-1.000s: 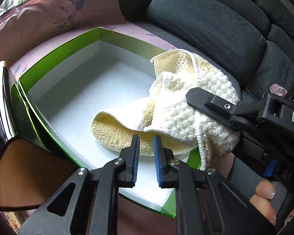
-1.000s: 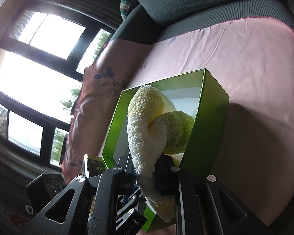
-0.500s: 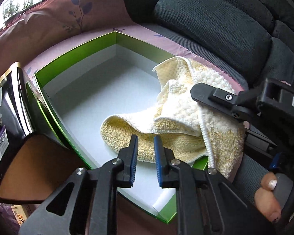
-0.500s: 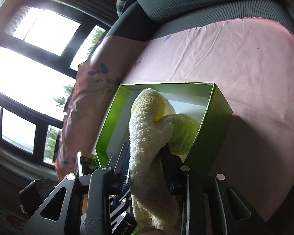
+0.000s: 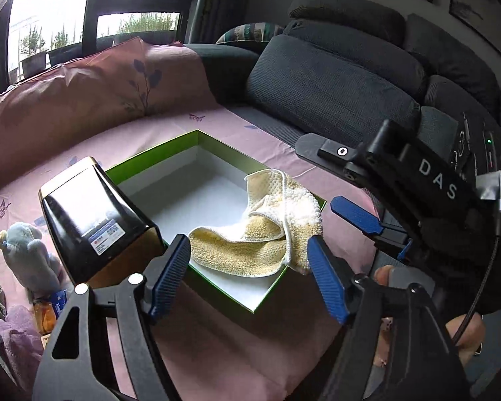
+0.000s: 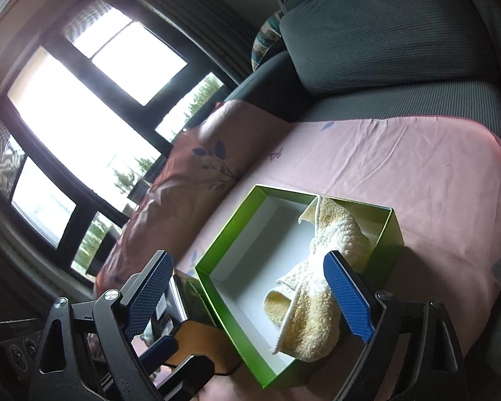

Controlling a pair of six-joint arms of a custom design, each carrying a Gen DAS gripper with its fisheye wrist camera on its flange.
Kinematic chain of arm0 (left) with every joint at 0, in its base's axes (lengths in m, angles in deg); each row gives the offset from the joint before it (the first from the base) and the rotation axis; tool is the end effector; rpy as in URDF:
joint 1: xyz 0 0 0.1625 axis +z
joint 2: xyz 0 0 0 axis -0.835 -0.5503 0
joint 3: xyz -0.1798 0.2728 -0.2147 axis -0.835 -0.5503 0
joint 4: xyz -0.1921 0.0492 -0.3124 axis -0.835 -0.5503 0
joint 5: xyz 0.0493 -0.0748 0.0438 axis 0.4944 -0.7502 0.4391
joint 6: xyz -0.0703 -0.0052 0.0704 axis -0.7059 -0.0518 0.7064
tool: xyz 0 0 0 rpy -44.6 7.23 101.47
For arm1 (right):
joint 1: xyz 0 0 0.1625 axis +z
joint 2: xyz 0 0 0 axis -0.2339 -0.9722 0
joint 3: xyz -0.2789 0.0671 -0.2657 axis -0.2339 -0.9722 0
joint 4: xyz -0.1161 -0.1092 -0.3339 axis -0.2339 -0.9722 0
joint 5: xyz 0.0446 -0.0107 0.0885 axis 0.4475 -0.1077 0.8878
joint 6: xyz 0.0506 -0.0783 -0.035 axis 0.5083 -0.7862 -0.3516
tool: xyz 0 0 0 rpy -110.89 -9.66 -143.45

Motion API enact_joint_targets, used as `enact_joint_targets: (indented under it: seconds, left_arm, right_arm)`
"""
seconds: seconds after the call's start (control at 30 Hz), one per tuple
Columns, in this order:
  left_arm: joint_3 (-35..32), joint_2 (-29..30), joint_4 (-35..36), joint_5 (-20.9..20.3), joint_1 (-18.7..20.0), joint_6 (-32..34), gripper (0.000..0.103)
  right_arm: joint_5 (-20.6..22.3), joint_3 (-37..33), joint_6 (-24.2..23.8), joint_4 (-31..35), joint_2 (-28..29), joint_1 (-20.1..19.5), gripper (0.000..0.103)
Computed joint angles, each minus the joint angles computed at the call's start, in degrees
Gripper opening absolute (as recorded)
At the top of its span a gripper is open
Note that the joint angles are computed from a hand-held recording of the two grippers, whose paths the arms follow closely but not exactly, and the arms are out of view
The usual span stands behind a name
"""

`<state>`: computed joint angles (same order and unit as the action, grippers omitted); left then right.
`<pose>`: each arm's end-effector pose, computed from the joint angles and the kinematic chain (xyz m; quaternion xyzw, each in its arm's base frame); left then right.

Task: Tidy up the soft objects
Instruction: 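Move the right gripper back toward the grey-green towel on the bed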

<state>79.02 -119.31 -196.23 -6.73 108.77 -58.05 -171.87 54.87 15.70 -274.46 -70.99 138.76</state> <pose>-0.1423 -0.4851 0.3865 0.2640 0.8933 -0.3183 0.1760 0.4410 -0.4851 0.0682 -0.0249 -0.8848 0.4645 0.0268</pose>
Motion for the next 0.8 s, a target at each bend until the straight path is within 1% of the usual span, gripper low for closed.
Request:
enact_joint_targets:
  seconds: [0.03,0.07,0.13,0.23,0.3,0.33,0.4,0.47,0.57,0.6,0.67,0.73,0.8]
  left_arm:
    - [0.71,-1.76,0.25,0.18,0.06,-1.0,0.083]
    - [1.54,-3.68,0.44,0.46,0.12,-1.93,0.083]
    - [2.91,-6.61,-0.01,1.96,0.24,-3.46,0.083]
    - [5.1,-10.67,-0.94,7.8,-0.21,-5.51,0.083]
    - [6.7,-13.99,-0.61,12.02,-0.51,-7.8,0.083]
    - [7.38,-15.51,-0.53,13.43,-0.37,-9.26,0.083]
    - [8.56,-18.7,-0.69,14.69,0.25,-10.73,0.084]
    - [9.38,-21.11,-0.46,17.8,0.47,-12.33,0.085]
    - [10.98,-23.73,-3.22,22.58,1.48,-12.78,0.085]
    - [11.53,-24.54,-4.25,23.23,2.22,-12.97,0.085]
    - [12.43,-25.5,-6.43,23.04,4.31,-12.62,0.085]
    - [13.12,-25.61,-9.13,22.69,6.77,-11.64,0.085]
    - [13.72,-24.69,-12.62,23.6,9.21,-10.56,0.085]
  right_arm:
    - [-0.01,-0.11,-0.52,-0.29,0.12,0.38,0.099]
    - [0.12,-0.63,-1.4,-0.57,0.45,0.84,0.101]
    - [0.57,-1.95,-3.15,-1.0,1.25,1.71,0.101]
    - [0.92,-4.51,-5.22,0.06,2.68,3.2,0.103]
    - [1.41,-7.33,-7.45,2.1,4.28,4.19,0.103]
    - [1.43,-8.67,-8.57,3.6,5.03,4.7,0.103]
    - [0.86,-11.89,-10.3,6.38,6.96,5.65,0.103]
    - [0.43,-14.86,-11.31,8.82,8.86,6.53,0.103]
    - [2.66,-18.38,-13.23,12.06,11.0,7.19,0.103]
    - [3.45,-18.69,-14.03,12.52,11.35,7.48,0.103]
    - [4.41,-20.25,-15.43,12.98,12.55,8.07,0.103]
    - [5.1,-21.57,-16.14,13.46,13.59,8.68,0.103]
    - [6.46,-22.74,-16.9,14.81,14.38,8.94,0.103]
